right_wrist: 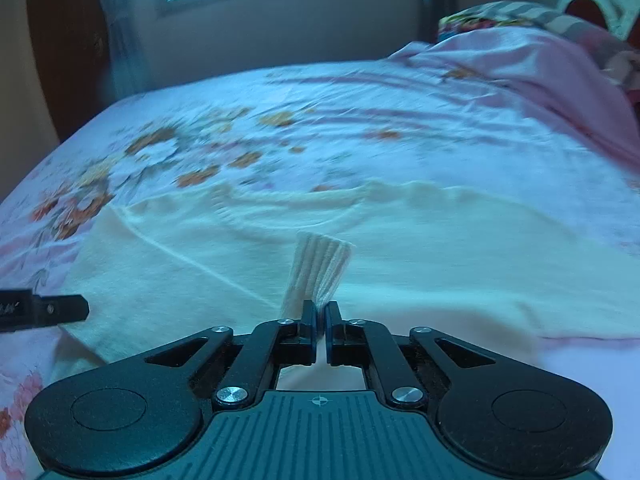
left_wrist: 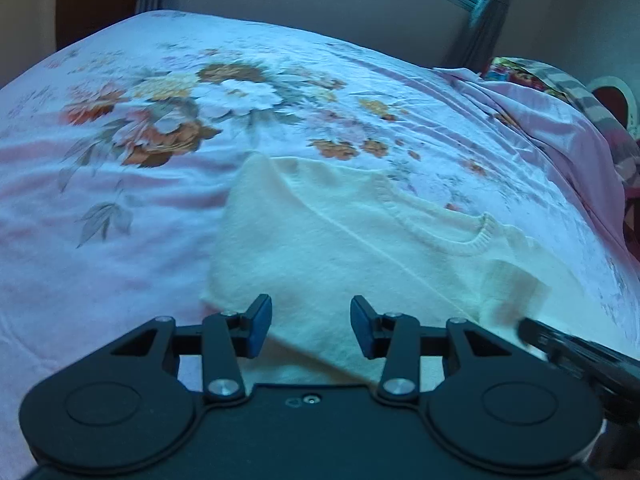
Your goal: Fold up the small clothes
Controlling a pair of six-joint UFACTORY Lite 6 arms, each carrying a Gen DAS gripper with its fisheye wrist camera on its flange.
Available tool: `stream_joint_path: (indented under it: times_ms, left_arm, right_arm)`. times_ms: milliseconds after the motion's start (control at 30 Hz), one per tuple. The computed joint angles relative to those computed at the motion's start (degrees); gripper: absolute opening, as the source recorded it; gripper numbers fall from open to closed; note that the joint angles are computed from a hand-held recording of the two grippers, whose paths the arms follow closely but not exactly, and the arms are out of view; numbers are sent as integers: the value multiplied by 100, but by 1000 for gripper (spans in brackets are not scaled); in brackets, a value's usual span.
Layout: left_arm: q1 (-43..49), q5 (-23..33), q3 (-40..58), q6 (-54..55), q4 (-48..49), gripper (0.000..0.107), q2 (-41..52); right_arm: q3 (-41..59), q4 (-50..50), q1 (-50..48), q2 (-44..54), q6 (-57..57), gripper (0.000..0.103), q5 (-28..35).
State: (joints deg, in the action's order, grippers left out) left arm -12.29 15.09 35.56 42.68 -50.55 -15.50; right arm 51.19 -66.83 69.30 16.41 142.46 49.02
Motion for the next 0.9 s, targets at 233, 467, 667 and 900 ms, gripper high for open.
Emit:
stream_joint_path:
  times_ms: [233, 467, 667, 900]
  left_arm:
    - [-761, -493, -218, -751, 502, 41, 236]
    - [-783, -529, -370, -1624, 1346, 41, 96]
    - [-695, -483, -332, -1875, 1604, 41, 37]
    - [-750, -640, -353, -1944, 1659, 42, 163]
  right_arm:
    - [-1549, 998, 1275, -1269, 1047, 3, 99]
    - [-2544, 724, 1420, -2055, 2203, 6, -110]
    - [-3217, -324, 739, -2879, 2593, 58, -561]
    - [-3350, -925, 152, -2704, 2631, 52, -860]
